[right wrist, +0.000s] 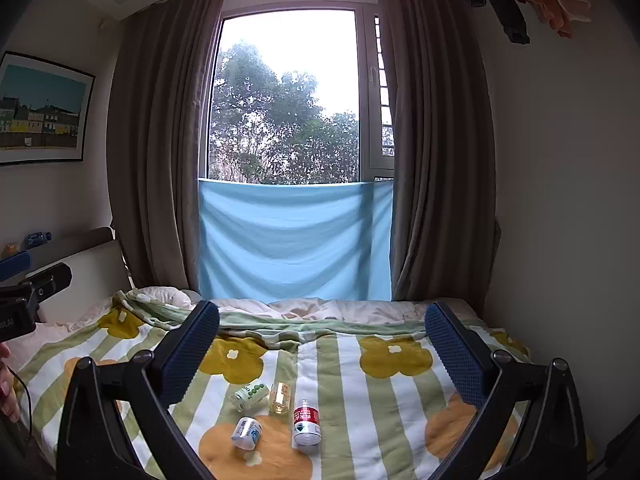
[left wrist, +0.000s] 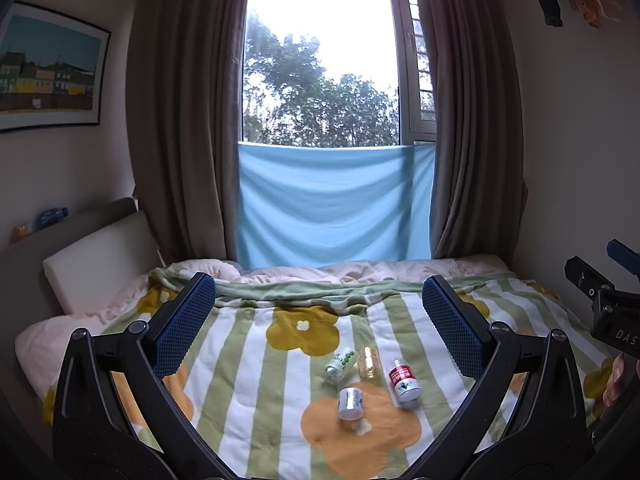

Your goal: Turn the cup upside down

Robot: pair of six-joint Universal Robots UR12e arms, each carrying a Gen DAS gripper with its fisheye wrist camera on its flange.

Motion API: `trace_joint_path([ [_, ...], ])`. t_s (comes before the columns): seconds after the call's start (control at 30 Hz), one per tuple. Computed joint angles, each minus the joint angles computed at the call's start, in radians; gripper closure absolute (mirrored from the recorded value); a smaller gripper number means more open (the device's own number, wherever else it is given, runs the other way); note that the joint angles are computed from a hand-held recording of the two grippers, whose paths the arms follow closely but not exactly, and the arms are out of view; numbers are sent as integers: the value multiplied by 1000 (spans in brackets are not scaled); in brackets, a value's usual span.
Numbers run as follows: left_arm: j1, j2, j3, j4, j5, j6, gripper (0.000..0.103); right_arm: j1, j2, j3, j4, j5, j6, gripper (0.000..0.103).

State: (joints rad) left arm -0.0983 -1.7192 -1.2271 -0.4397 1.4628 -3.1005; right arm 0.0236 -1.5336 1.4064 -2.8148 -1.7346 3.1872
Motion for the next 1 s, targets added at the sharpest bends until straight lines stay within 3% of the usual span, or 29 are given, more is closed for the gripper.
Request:
trace_joint_path([
  [1.0, 3, -17, 25, -25, 19, -34, 0, -9, 5, -7, 9, 50, 1, 0],
])
